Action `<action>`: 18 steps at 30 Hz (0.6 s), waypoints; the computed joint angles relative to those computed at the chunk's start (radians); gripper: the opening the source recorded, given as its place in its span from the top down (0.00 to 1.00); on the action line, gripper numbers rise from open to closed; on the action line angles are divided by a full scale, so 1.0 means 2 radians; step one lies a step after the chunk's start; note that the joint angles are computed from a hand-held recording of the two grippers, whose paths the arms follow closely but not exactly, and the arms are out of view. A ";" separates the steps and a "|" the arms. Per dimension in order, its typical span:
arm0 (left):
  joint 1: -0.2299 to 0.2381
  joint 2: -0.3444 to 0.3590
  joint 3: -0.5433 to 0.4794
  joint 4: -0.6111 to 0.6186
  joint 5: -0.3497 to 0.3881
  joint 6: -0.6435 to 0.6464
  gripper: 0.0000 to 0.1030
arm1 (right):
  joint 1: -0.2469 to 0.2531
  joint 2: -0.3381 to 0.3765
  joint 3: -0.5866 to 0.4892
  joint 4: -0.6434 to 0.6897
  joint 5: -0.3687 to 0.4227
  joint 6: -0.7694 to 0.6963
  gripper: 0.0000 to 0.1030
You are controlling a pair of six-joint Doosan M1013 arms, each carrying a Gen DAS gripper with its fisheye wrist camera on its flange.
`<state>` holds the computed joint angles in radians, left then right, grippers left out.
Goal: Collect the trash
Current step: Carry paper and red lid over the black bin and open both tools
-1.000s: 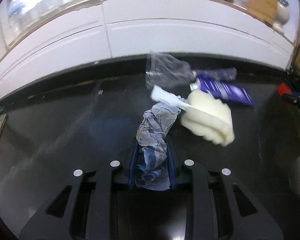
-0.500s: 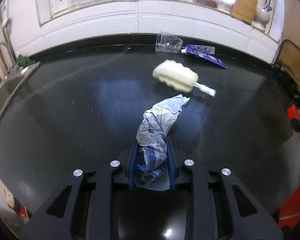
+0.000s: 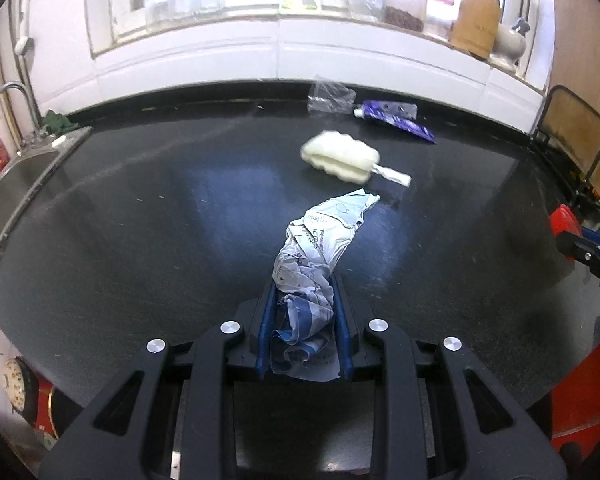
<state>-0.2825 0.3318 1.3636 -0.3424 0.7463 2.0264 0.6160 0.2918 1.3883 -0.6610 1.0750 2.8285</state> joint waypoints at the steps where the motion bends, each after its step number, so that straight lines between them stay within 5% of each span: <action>1: 0.003 -0.002 0.002 0.002 -0.004 -0.001 0.75 | 0.001 0.006 -0.008 0.003 -0.005 -0.009 0.52; 10: 0.051 -0.029 0.028 0.056 -0.037 -0.071 0.75 | 0.014 0.083 -0.122 0.072 -0.061 -0.156 0.52; 18: 0.112 -0.050 0.067 0.125 -0.051 -0.173 0.75 | 0.036 0.194 -0.289 0.206 -0.068 -0.339 0.52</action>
